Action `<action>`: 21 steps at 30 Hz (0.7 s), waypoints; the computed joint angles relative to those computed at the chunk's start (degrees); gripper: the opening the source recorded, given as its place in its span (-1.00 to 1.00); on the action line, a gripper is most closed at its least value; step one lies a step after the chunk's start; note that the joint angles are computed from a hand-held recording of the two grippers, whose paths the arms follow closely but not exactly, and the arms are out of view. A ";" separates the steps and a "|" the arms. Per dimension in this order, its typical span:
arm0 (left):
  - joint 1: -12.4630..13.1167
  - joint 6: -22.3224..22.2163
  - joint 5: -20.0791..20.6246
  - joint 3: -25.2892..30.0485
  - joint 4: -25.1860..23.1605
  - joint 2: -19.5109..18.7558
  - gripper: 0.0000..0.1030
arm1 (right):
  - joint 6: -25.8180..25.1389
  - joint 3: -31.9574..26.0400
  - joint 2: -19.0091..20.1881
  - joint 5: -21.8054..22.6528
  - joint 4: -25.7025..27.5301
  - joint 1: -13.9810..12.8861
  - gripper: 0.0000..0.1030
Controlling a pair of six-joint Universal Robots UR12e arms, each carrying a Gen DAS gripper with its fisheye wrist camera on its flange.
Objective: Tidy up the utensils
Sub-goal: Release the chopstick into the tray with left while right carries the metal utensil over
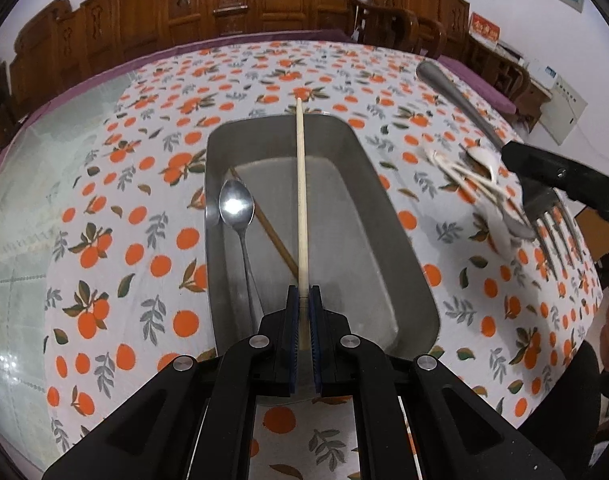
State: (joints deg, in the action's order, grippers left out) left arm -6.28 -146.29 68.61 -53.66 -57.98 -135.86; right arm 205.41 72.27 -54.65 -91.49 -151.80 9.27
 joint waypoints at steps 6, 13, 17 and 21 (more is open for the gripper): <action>0.01 0.28 -0.21 0.80 -1.50 -0.37 -0.91 | -0.26 -0.86 0.61 0.60 0.74 0.27 -0.92; 0.36 0.19 -1.89 0.80 -1.07 0.09 -0.91 | -0.60 -1.95 1.46 1.38 1.36 0.62 -0.92; 0.69 -0.44 -2.84 0.57 0.37 0.45 -0.86 | -0.92 -3.07 2.30 1.91 2.10 0.88 -0.92; 1.29 -2.23 -4.02 0.72 2.52 0.59 -0.68 | -1.55 -4.68 3.45 2.65 2.67 1.11 -0.92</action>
State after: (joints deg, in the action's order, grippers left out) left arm -4.98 -148.52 64.59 -52.94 -55.46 -135.26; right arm 203.86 67.60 -51.20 -88.84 -149.13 10.38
